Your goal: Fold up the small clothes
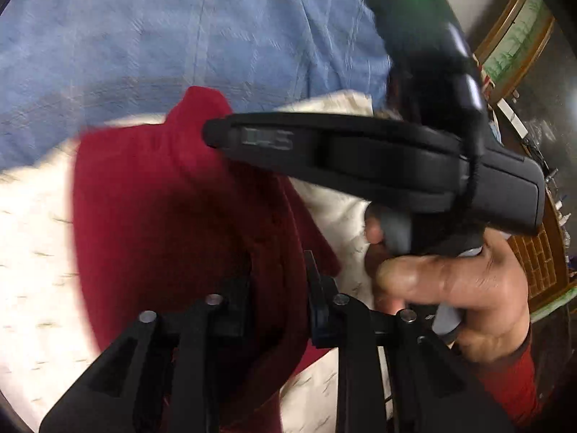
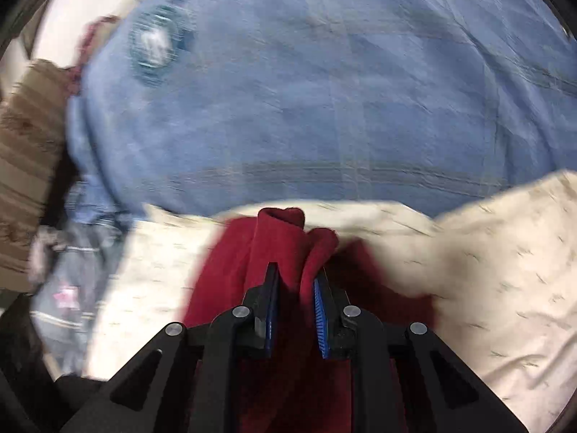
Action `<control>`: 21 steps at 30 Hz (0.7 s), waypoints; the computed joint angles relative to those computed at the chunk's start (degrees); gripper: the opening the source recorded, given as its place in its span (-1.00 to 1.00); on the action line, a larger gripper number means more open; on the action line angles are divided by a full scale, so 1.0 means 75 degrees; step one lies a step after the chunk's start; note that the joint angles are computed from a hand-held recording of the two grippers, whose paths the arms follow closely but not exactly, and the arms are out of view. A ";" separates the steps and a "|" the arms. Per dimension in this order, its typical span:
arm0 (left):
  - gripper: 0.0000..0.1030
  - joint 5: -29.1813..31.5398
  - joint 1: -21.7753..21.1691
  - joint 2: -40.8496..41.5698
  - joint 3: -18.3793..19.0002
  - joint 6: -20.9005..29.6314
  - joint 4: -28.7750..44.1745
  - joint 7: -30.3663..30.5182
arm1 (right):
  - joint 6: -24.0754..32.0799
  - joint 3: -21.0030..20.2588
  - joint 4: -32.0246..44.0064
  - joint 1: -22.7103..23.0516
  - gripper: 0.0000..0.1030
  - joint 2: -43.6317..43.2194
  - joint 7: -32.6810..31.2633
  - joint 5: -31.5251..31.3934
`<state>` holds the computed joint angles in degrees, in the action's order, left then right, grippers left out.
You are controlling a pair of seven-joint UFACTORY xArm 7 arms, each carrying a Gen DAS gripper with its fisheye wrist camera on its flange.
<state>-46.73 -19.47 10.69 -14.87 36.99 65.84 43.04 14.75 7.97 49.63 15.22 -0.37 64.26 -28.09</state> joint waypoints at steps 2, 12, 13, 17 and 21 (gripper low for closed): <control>-0.31 0.0269 -0.0043 0.0548 0.0017 0.0477 0.0433 -0.0490 | -0.0138 -0.0067 -0.0243 -0.0046 -0.54 0.0164 -0.0220 0.0506; 0.22 -0.1258 0.0480 -0.1695 0.0528 -0.0244 -0.1446 0.1771 | -0.1455 0.0550 -0.2495 -0.0338 0.35 -0.2179 0.0518 0.0746; 0.22 -0.1159 0.0419 -0.1852 0.0613 -0.0683 -0.1757 0.1758 | -0.1445 0.0654 -0.2594 -0.0259 0.42 -0.2279 0.0471 0.0901; 0.22 -0.0780 0.0311 -0.1552 0.0842 -0.1065 -0.2088 0.1354 | -0.1119 0.1469 -0.2596 -0.0440 0.04 -0.2184 0.0336 0.1021; 0.23 -0.0828 0.0386 -0.1587 0.0907 -0.1080 -0.2563 0.1204 | 0.0642 0.2713 -0.2211 -0.1163 -0.58 -0.2135 0.1336 -0.0413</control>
